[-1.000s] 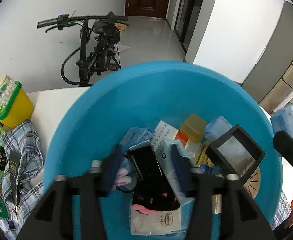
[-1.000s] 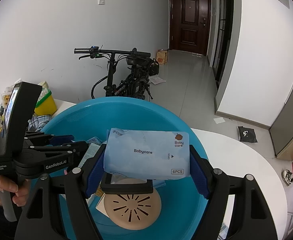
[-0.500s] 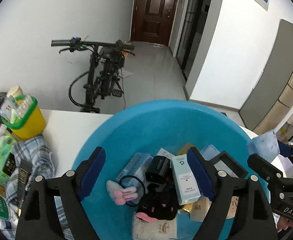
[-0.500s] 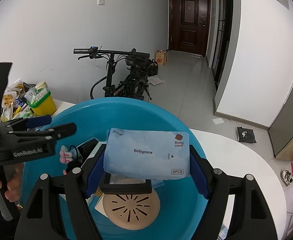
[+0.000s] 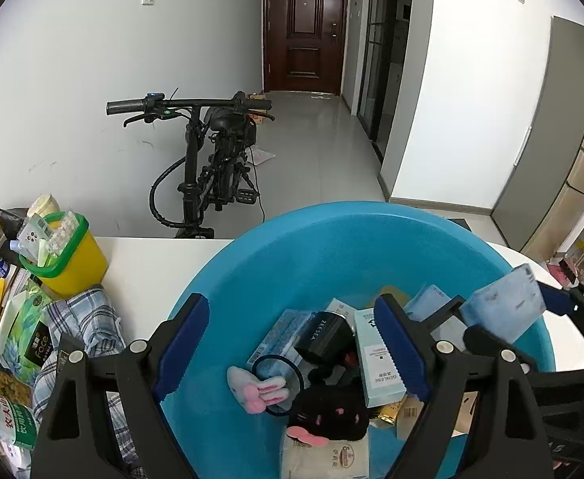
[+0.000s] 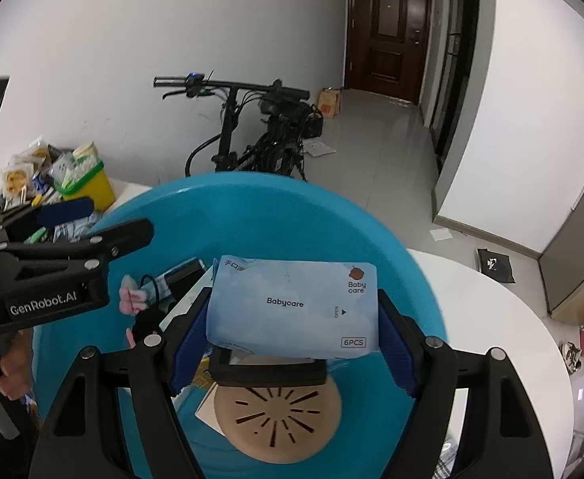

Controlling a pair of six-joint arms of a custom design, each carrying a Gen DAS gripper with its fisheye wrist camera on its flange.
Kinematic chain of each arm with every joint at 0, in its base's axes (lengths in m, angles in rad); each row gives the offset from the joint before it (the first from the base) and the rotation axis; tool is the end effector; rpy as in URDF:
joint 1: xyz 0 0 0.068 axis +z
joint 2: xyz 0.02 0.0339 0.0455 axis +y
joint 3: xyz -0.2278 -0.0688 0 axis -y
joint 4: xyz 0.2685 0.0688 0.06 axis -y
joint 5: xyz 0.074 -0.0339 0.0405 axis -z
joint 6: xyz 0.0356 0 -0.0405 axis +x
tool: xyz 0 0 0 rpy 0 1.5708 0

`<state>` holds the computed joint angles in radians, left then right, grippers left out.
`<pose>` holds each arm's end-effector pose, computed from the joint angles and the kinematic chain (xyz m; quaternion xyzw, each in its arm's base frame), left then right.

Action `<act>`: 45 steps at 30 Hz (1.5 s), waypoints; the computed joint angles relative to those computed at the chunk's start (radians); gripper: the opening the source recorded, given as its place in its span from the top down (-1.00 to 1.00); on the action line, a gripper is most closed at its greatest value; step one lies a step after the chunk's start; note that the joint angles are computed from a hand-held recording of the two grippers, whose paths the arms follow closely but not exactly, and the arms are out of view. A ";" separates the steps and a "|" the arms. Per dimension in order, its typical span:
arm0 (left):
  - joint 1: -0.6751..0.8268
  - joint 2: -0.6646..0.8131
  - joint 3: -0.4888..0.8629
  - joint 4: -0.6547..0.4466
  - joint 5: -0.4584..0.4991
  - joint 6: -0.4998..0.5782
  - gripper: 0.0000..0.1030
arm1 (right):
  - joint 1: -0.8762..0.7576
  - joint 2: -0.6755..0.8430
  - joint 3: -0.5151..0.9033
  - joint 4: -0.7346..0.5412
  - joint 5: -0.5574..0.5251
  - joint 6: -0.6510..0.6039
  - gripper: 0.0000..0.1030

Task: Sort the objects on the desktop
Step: 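Lower the wipes pack into the blue basin and open the right gripper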

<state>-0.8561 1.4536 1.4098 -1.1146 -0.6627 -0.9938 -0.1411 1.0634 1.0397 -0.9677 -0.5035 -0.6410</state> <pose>0.2165 -0.2161 0.2944 -0.1301 0.9188 0.0370 0.3708 0.2368 -0.0163 0.2782 -0.2985 0.8817 0.1152 0.3468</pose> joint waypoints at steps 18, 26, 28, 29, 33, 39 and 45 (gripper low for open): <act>0.011 -0.013 -0.018 0.012 0.022 -0.003 -0.69 | 0.010 0.027 -0.015 0.008 0.035 -0.015 -0.47; 0.009 -0.008 -0.012 0.010 0.028 -0.006 -0.69 | 0.025 0.027 -0.015 0.012 0.056 -0.013 -0.60; 0.010 -0.010 -0.013 0.010 0.028 -0.006 -0.68 | 0.026 0.029 -0.012 0.014 0.059 -0.009 -0.73; 0.009 -0.010 -0.014 0.011 0.028 -0.007 -0.68 | 0.024 0.027 -0.012 0.017 0.057 -0.005 -0.76; 0.009 -0.009 -0.011 0.009 0.027 -0.004 -0.68 | 0.007 0.014 -0.010 0.022 0.033 0.007 -0.83; -0.005 -0.015 -0.012 0.015 -0.005 -0.004 -0.68 | -0.025 -0.007 -0.004 0.051 0.008 0.051 -0.83; -0.064 -0.015 0.006 -0.002 -0.139 -0.012 -0.69 | -0.072 -0.045 -0.013 0.123 0.003 0.106 -0.83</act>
<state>-0.9197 1.4383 1.4156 -1.1162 -0.8019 -1.0054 -0.2129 1.0187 1.0270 -0.8448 -0.5003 -0.5352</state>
